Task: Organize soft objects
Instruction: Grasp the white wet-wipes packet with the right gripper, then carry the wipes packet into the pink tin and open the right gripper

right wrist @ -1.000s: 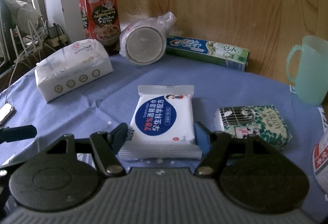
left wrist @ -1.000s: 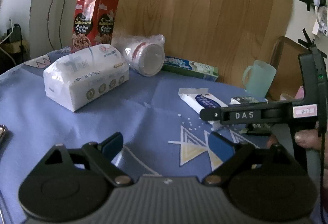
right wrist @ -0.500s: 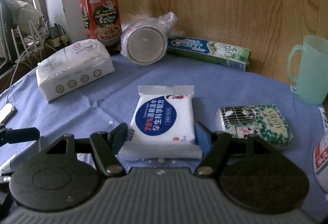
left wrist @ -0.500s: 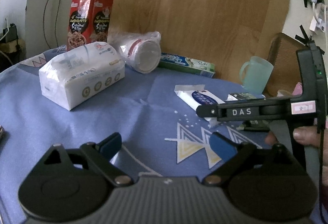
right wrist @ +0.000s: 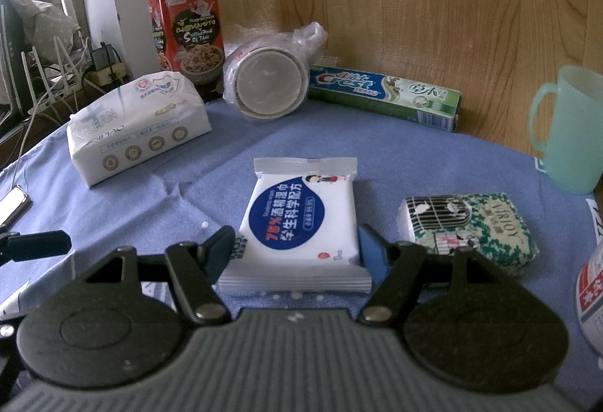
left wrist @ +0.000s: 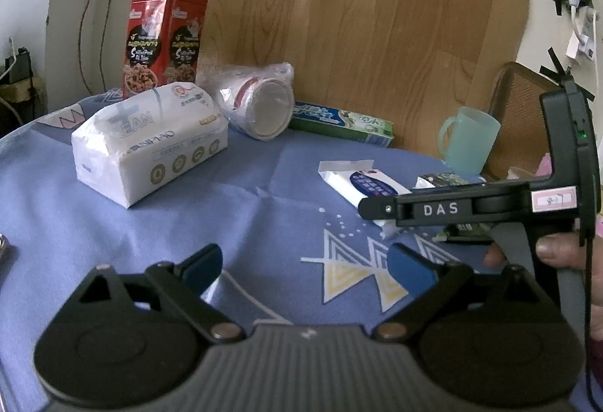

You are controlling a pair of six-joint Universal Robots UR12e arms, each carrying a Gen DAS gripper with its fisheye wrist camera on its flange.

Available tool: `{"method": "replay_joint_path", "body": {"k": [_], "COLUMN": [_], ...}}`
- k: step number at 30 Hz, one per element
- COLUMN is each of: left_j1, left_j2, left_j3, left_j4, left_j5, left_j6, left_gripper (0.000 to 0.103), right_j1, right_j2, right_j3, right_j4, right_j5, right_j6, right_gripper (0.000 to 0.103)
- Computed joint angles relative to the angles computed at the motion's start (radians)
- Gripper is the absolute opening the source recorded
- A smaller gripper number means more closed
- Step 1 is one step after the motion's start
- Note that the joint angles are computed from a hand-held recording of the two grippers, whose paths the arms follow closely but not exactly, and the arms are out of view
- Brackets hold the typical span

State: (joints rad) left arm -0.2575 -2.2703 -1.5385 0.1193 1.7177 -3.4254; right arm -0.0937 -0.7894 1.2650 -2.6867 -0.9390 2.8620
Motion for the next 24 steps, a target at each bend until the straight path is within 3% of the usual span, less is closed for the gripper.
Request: {"method": "replay_joint_path", "body": {"k": [11, 18, 21, 24], "left_j1": [-0.002, -0.006, 0.003, 0.01], "left_j2": [0.0, -0.002, 0.003, 0.01], "left_j3": [0.003, -0.009, -0.018, -0.016], "left_j4": [-0.008, 0.05, 0.058, 0.016], "left_j5": [0.005, 0.013, -0.022, -0.054], "left_j6": [0.002, 0.009, -0.008, -0.023], "left_gripper": [0.099, 0.098, 0.098, 0.098], "right_j1": [0.002, 0.005, -0.003, -0.017], "right_j2": [-0.003, -0.011, -0.032, -0.081], "right_j3": [0.003, 0.026, 0.052, 0.114], "right_j4": [-0.005, -0.056, -0.029, -0.008], "right_j5": [-0.007, -0.024, -0.023, -0.014], "right_j6": [-0.011, -0.023, -0.012, -0.067], "right_gripper": [0.072, 0.068, 0.068, 0.068]}}
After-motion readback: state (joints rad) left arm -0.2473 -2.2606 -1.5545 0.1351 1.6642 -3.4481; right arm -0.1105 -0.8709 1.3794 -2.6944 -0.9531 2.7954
